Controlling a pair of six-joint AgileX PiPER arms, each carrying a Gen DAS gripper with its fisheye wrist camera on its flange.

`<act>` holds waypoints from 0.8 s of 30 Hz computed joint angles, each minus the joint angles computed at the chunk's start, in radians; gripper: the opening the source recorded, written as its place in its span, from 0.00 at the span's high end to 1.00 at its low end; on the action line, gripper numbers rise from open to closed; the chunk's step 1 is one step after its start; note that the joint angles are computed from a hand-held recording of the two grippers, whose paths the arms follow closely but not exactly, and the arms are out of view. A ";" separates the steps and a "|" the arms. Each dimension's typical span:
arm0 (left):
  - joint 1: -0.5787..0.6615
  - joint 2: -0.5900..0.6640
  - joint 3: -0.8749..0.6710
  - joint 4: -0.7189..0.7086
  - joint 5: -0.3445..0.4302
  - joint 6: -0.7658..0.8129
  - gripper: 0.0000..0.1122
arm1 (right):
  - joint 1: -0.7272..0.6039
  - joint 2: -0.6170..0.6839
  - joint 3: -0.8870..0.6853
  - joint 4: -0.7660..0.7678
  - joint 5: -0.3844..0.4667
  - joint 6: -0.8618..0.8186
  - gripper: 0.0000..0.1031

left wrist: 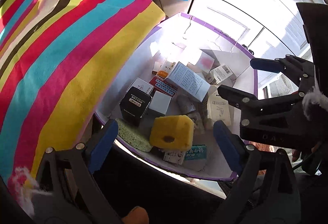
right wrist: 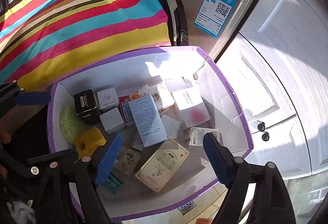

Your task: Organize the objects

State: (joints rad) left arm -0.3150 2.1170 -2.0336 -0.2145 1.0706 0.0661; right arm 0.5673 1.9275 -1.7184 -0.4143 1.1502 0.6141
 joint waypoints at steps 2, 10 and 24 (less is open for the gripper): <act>-0.028 -0.047 0.058 0.110 -0.021 -0.087 0.09 | 0.030 0.004 0.020 -0.059 0.000 0.102 0.19; -0.040 -0.096 0.107 0.137 0.007 -0.174 0.09 | 0.065 -0.034 0.103 -0.164 0.025 0.364 0.19; -0.076 -0.056 0.081 0.174 0.014 -0.197 0.09 | 0.040 -0.054 0.147 -0.135 -0.019 0.412 0.19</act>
